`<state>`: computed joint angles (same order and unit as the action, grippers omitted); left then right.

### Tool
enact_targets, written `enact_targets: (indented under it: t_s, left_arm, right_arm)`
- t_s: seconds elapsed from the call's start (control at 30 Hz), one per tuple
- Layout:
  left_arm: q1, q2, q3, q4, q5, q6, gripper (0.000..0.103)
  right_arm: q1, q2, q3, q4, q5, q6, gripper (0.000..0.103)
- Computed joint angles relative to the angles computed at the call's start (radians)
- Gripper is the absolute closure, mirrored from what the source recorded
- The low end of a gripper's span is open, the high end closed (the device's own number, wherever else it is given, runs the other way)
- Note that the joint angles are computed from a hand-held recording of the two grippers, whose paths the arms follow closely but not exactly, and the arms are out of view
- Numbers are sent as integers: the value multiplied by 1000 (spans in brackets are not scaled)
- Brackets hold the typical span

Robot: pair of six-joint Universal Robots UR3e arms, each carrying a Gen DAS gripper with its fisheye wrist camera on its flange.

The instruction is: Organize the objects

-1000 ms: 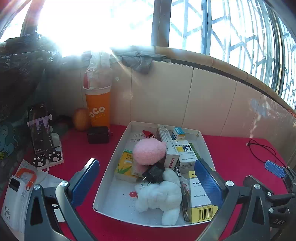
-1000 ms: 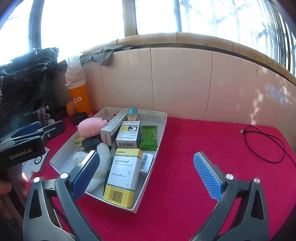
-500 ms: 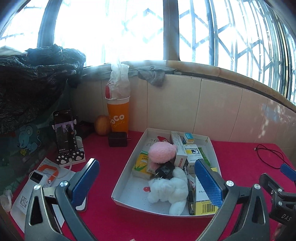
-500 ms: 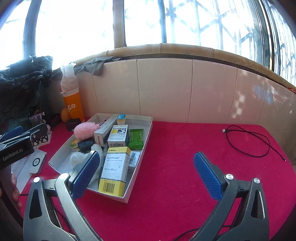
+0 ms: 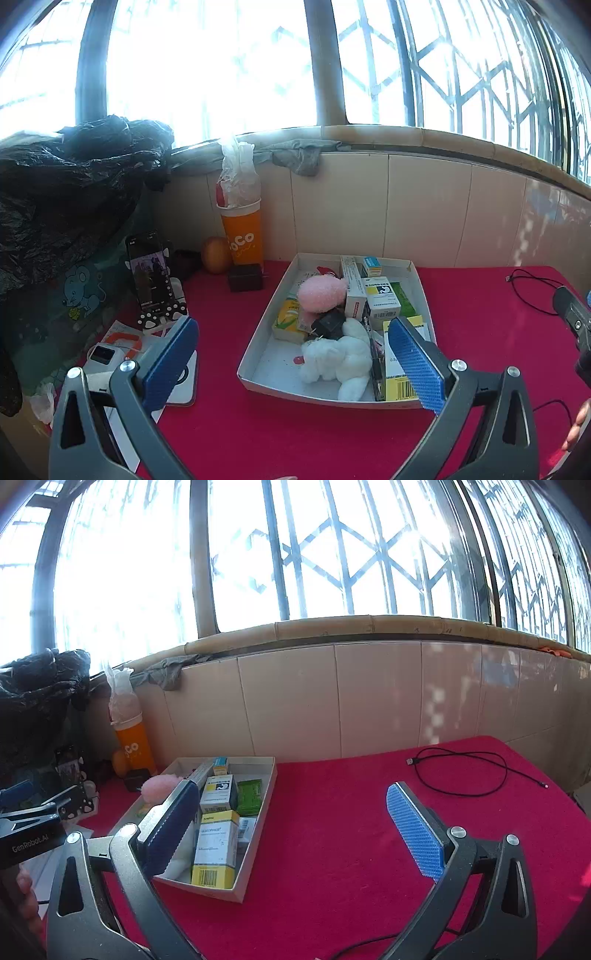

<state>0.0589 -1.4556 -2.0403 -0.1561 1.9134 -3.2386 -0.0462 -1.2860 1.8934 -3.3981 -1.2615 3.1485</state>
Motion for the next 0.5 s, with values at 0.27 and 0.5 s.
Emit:
enact_targets:
  t_s: [0.27, 0.5]
  left_arm:
    - [-66, 61, -15, -46, 33, -22, 0]
    - [-160, 80, -39, -59, 77, -39, 0]
  right_arm:
    - [-59, -104, 140, -31, 79, -17, 0]
    - [-88, -160, 243, -95, 89, -10, 0]
